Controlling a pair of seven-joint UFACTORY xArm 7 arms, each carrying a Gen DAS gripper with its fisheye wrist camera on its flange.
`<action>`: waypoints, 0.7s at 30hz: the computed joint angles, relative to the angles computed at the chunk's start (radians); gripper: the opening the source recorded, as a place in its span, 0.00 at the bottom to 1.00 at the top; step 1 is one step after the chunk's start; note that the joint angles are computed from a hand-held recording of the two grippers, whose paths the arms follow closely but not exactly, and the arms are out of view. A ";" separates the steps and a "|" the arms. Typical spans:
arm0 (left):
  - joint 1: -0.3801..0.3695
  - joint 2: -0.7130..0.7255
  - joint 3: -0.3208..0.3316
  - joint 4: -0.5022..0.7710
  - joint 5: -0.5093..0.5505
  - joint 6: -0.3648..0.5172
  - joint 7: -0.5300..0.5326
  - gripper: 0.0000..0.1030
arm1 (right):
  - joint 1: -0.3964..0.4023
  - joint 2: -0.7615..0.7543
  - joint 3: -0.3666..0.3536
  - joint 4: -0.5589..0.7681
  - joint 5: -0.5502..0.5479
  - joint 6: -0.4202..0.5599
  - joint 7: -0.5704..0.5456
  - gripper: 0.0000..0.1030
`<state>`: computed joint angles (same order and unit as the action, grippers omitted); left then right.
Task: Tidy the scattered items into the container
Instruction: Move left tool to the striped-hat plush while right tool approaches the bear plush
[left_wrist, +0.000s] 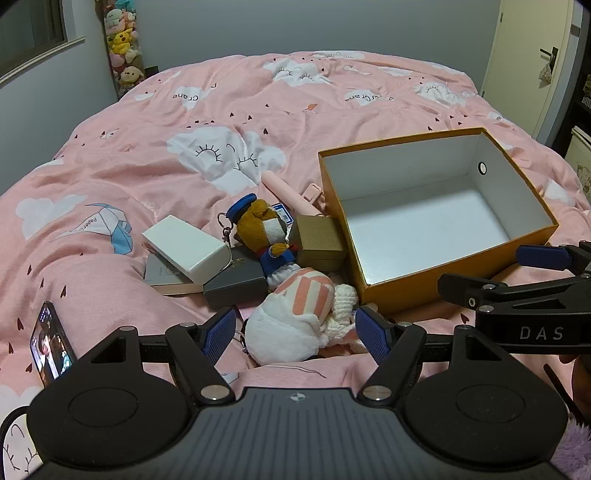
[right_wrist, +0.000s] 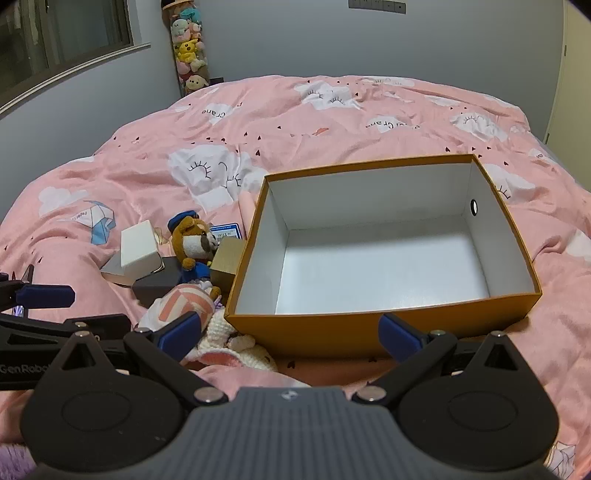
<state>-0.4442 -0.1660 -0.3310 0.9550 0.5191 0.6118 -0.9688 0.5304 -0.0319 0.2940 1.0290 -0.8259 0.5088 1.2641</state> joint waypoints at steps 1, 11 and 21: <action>0.000 -0.001 0.001 -0.001 0.000 0.000 0.001 0.82 | -0.001 0.000 -0.001 0.000 0.004 -0.002 -0.005 1.00; 0.005 -0.006 -0.001 -0.002 0.006 0.011 -0.011 0.82 | -0.007 -0.001 -0.003 -0.006 0.024 -0.030 -0.021 1.00; 0.023 -0.020 0.001 -0.027 0.040 -0.023 -0.042 0.78 | -0.018 0.002 -0.011 -0.013 -0.026 -0.089 0.003 0.98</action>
